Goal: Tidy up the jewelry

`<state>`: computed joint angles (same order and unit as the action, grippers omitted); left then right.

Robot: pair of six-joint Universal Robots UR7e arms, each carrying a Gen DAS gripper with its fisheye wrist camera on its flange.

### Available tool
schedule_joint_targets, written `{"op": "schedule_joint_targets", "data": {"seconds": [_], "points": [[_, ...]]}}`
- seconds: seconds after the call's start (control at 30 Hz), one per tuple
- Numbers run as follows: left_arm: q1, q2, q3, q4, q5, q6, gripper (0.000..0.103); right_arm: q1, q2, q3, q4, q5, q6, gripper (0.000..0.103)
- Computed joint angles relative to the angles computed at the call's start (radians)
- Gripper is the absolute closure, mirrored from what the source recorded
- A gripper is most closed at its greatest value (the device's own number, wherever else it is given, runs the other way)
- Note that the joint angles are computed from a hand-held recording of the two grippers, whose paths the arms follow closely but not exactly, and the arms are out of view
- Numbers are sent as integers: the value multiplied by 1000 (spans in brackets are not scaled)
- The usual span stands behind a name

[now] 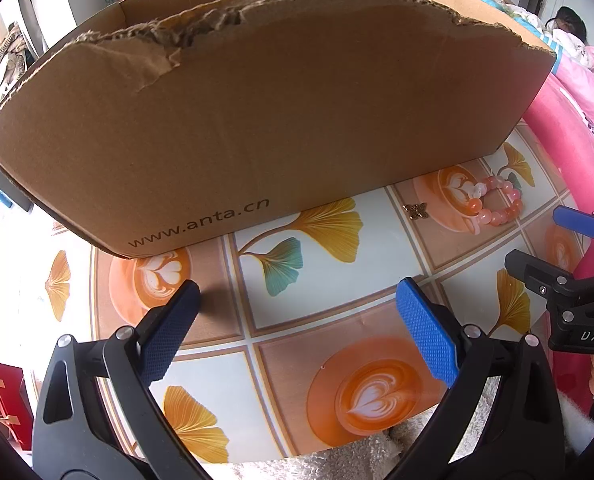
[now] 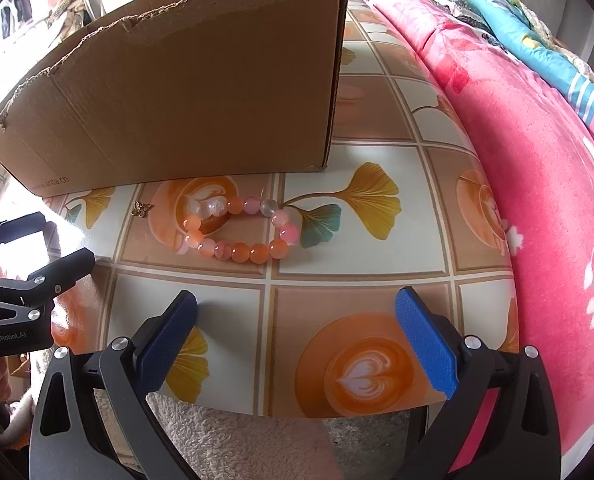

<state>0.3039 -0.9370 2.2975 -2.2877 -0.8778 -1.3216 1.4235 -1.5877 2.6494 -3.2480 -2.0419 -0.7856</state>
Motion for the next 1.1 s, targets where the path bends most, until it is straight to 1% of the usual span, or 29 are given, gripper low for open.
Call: {"op": "schedule_joint_targets", "data": {"seconds": [0.33,0.6,0.87,1.1], "points": [[-4,0,1,1,1,-4,8,3,2,-1,-1,-4,0,6],[0,-4,-2,11,-12,-4,8,5,6,-2,-6,-5,5,6],[-9,2,-6,27,-6,-31,7,2,5,5,-18,0,0,6],[-28,1,24,-23,12,7,7,-2,6,11,-34,9,-3,6]]}}
